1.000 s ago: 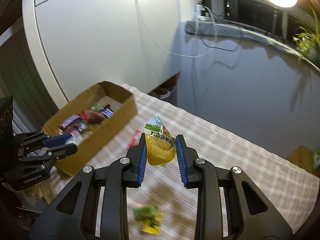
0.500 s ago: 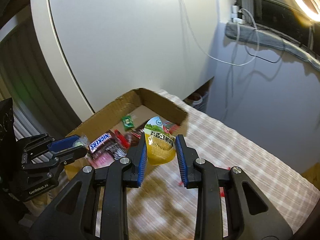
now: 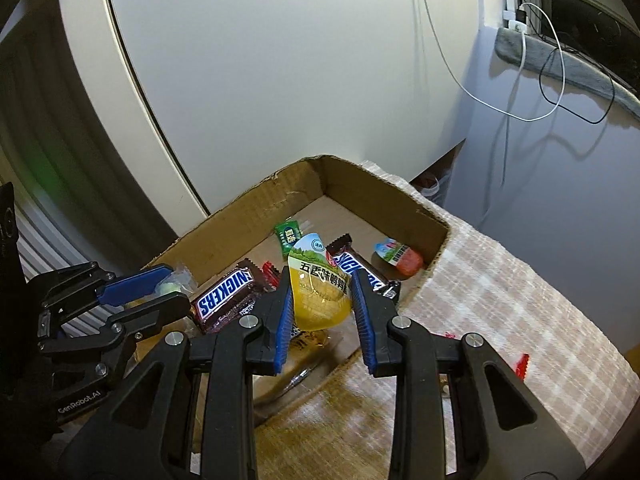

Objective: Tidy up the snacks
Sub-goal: 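Carry both snacks into the box and open both tools to release them, then withdraw both open tools from the box back over the table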

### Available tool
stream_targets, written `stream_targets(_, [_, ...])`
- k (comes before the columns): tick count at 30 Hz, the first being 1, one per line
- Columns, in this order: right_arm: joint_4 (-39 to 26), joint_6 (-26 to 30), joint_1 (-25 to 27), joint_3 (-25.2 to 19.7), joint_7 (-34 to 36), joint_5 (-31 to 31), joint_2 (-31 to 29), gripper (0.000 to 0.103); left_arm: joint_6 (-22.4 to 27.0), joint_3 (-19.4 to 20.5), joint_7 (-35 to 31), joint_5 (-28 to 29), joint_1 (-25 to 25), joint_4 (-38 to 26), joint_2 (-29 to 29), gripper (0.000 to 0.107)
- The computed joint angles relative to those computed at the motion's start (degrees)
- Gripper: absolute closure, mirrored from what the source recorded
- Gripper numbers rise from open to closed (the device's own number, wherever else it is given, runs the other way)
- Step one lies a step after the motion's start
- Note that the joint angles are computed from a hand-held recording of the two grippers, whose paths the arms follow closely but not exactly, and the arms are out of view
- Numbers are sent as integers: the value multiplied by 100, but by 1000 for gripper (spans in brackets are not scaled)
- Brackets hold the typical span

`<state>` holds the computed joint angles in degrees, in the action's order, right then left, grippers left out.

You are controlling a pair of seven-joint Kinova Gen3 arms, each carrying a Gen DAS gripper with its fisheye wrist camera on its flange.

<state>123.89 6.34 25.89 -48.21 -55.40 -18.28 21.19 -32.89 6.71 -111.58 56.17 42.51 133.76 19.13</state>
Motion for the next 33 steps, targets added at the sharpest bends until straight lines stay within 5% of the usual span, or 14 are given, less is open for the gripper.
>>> stream_targets(7, [-36,5,-314,234,-82,74,-11,72,-64,-4,-187,251,79,-35,20,83])
stream_targets(9, [-41,1,-363,276,-100,76,-25,70,-101,-3,-326,426,122,-61,30,67])
stream_targets(11, [-46,-10,-417,323,-125,82,-38,63,-167,37,-338,473,130,-49,22,56])
stream_targets(13, [-17,-72,-428,322,-149,86,-73,41,-207,59,-411,550,137,-60,27,56])
stream_targets(19, [90,-268,-349,228,-509,330,-219,15,-330,128,-482,679,143,-66,42,40])
stream_targets(33, [294,-276,428,-499,-763,603,-545,12,-493,261,-706,963,214,-78,-21,37])
